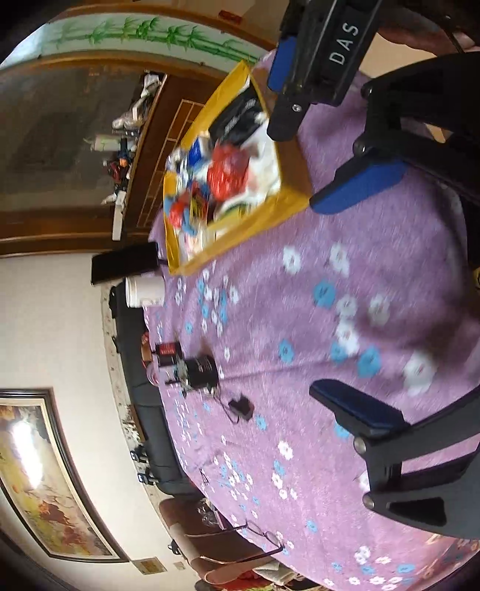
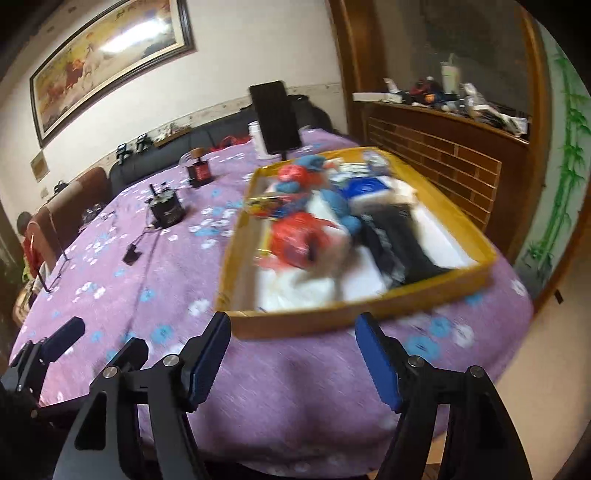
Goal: Organize soft objects
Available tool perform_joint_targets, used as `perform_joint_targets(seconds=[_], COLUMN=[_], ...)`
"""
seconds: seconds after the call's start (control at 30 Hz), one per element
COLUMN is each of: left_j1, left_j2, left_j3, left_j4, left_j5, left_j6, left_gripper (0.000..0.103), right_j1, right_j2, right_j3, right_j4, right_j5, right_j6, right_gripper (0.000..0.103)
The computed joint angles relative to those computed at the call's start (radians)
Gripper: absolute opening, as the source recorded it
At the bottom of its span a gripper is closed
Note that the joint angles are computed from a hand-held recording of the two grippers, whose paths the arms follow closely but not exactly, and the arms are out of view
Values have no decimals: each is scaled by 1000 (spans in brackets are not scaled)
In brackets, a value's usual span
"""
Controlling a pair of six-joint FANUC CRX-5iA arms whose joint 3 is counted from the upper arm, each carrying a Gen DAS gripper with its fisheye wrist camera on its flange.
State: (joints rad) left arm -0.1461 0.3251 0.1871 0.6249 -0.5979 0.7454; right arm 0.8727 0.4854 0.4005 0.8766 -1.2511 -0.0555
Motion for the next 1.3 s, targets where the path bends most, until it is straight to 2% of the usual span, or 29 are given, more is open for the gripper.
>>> perform_joint_targets(seconds=[0.07, 0.17, 0.23, 0.33, 0.4, 0.47, 0.5, 0.57, 0.67, 0.87, 1.3], left_j1=[-15, -40, -55, -58, -52, -39, -35, -28, -29, -48, -54], left_j2=[-18, -29, -34, -33, -31, -26, -19, -9, -2, -8, -20], left_j3=[-34, -49, -53, -54, -63, -75, -68, -42, -14, 7, 11], left_j4=[14, -28, -75, -92, -47, 57, 75, 58, -3, -144, -239], left_j5=[15, 54, 99, 119, 111, 67, 44, 1, -21, 14, 46], left_j6=[-35, -76, -72, -71, -106, -178, -185, -156, -105, -19, 48], left_gripper=[100, 100, 100, 102, 102, 103, 103, 103, 103, 103, 103], right_j1=[4, -3, -10, -17, -19, -18, -17, -14, -11, -8, -9], right_j2=[-26, -45, -45, -32, -25, -23, -23, -25, -28, -15, -14], right_j3=[-48, -96, -98, -83, -74, -70, -70, -74, -84, -71, -68], right_j4=[17, 48, 48, 45, 39, 36, 35, 41, 63, 81, 81], right_j5=[-10, -20, -19, -21, -21, -21, -22, -24, -24, -39, -41], right_j6=[-53, -134, -151, -140, -126, -123, -123, -130, -142, -125, -127], right_gripper=[76, 76, 76, 76, 76, 76, 76, 78, 79, 82, 89])
